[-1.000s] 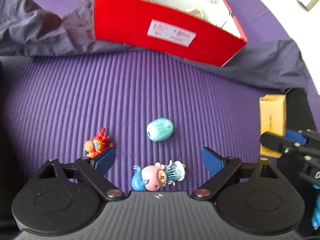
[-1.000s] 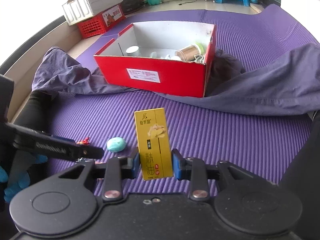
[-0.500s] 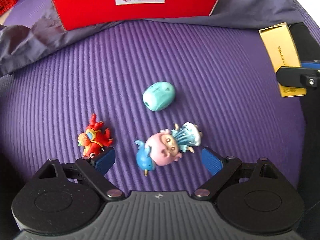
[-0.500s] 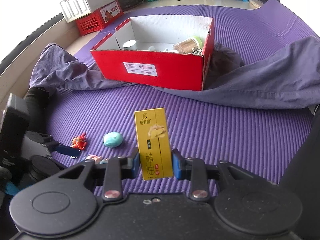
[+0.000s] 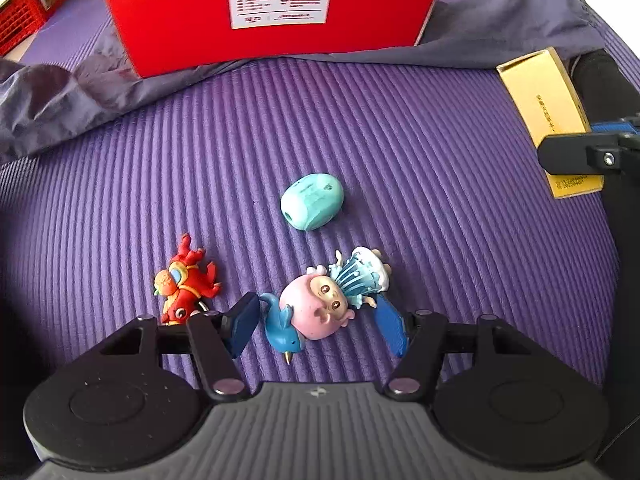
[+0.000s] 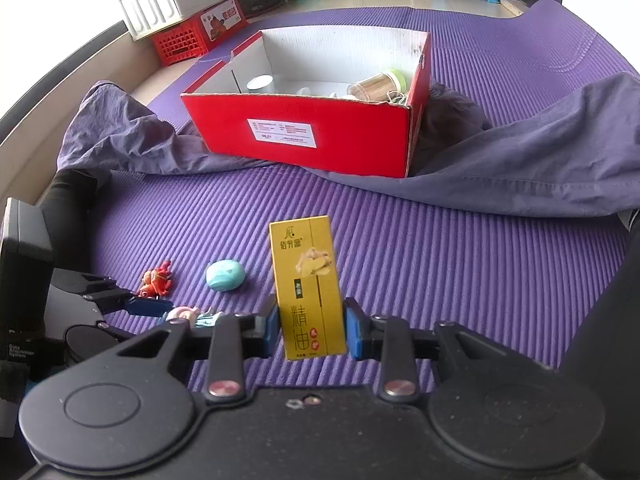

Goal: Organize rigid objects
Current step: 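Lift the yellow box with the right tool while the left tool regrips the figurine, then carry the figurine and yellow box into the red box and release both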

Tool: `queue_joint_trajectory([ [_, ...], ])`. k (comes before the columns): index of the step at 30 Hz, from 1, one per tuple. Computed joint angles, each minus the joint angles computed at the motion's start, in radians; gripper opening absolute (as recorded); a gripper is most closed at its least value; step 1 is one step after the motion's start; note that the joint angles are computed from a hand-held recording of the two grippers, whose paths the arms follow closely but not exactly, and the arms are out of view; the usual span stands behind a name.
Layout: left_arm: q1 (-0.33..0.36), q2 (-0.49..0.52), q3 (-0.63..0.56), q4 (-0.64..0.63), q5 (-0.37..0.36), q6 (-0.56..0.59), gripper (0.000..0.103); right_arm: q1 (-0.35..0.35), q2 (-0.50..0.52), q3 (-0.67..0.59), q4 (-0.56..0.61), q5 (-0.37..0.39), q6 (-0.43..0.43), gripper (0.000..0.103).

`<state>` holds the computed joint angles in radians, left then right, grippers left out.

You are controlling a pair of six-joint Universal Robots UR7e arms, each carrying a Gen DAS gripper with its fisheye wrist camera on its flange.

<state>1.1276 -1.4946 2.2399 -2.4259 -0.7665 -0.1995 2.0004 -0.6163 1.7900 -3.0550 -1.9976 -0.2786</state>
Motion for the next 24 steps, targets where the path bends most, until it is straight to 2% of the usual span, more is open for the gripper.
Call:
queue_joint_trajectory([
  [11,-0.044,-0.054,-0.021,-0.015,0.01,-0.056,0.063,0.015,-0.015,-0.005,-0.017,-0.004,-0.02,0.03],
  [18,-0.069,-0.074,-0.049,-0.034,0.021,-0.054,0.063,0.028,-0.004,-0.033,-0.021,-0.025,-0.038,0.029],
  [24,-0.072,-0.065,-0.12,-0.013,0.022,-0.047,0.063,0.035,-0.006,-0.07,-0.006,-0.019,-0.043,0.029],
])
